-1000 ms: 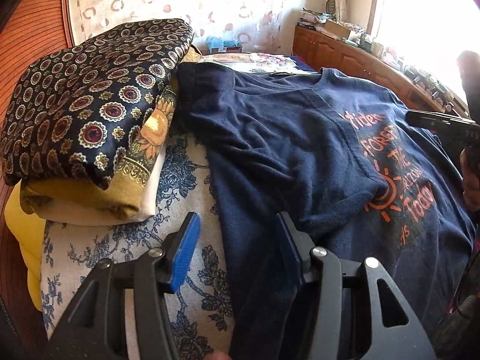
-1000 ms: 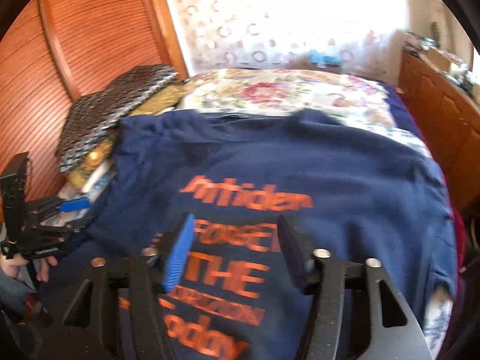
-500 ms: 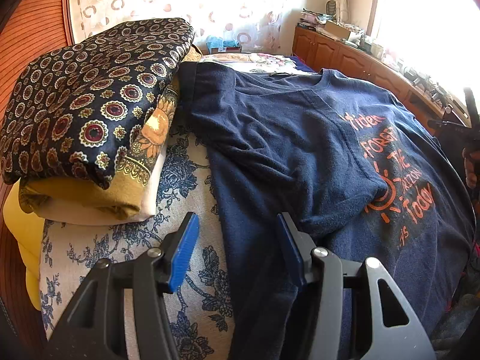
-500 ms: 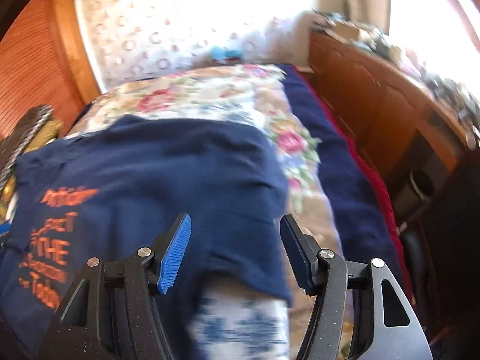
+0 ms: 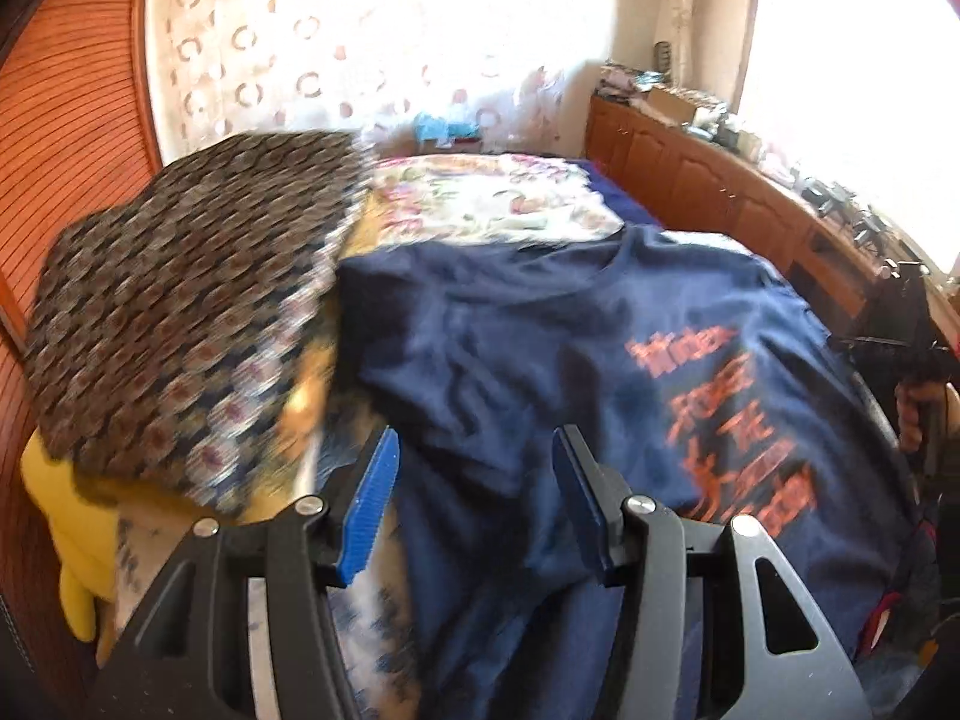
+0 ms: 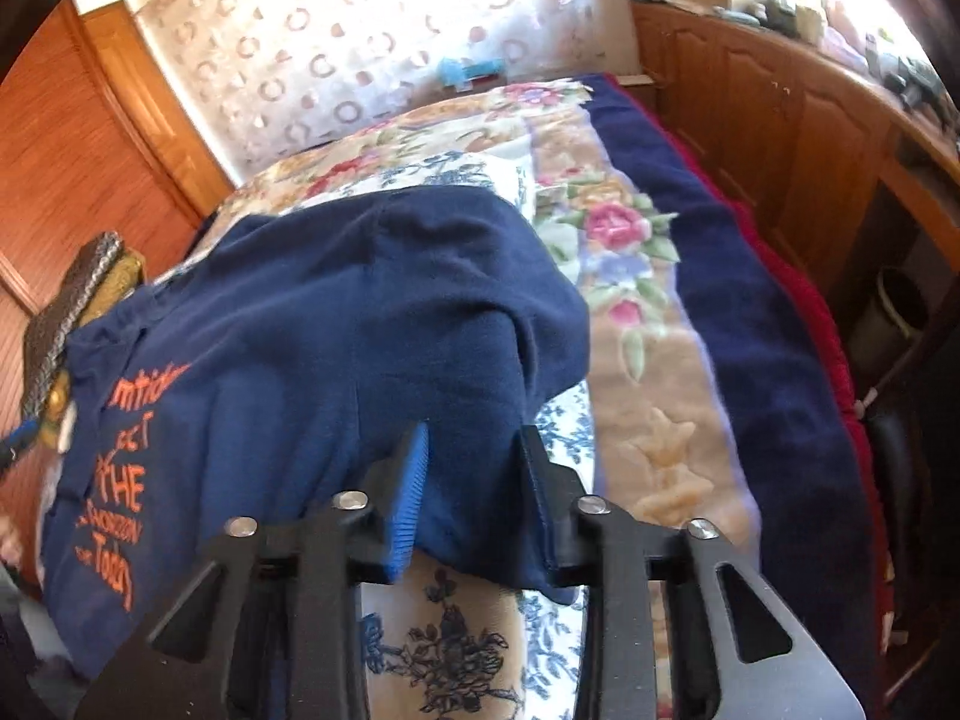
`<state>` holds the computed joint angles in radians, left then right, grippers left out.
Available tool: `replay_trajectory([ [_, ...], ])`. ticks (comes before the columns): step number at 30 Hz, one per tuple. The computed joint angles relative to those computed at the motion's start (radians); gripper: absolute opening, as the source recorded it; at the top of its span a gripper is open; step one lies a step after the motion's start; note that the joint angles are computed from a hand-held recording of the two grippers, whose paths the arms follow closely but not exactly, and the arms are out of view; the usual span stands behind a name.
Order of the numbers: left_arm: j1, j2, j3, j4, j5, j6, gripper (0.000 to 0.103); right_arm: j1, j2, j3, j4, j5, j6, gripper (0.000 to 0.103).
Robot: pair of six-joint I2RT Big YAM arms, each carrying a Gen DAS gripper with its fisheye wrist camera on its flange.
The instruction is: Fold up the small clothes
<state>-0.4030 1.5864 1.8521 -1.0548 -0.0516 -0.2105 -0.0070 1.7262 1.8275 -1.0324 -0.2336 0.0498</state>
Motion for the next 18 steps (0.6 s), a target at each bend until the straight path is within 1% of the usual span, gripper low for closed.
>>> replay_trajectory([
  [1,-0.009,0.024,0.027,-0.001,0.011,0.007,0.053,0.004,-0.002,0.004,-0.006,0.023,-0.018,0.019],
  [3,-0.021,0.064,0.065,-0.004,0.021,0.019,0.053,0.006,-0.001,0.013,-0.014,0.047,-0.033,0.005],
  [4,-0.025,0.082,0.085,-0.01,0.026,0.022,0.053,0.005,-0.002,0.015,-0.018,0.054,-0.038,0.003],
  [7,-0.04,0.148,0.157,-0.037,0.049,0.041,0.053,0.01,-0.015,0.005,0.005,0.078,-0.044,0.001],
  [10,-0.056,0.207,0.228,-0.076,0.039,0.07,0.053,0.028,-0.043,-0.005,0.042,0.122,-0.054,0.001],
  [13,-0.063,0.254,0.284,-0.122,0.039,0.09,0.053,0.046,-0.049,0.011,0.078,0.134,-0.061,0.0],
  [16,-0.064,0.279,0.306,-0.153,0.048,0.096,0.053,0.064,-0.05,0.037,0.1,0.119,-0.066,0.0],
  [18,-0.063,0.29,0.314,-0.169,0.054,0.097,0.053,0.082,-0.037,0.074,0.091,0.104,-0.079,0.0],
])
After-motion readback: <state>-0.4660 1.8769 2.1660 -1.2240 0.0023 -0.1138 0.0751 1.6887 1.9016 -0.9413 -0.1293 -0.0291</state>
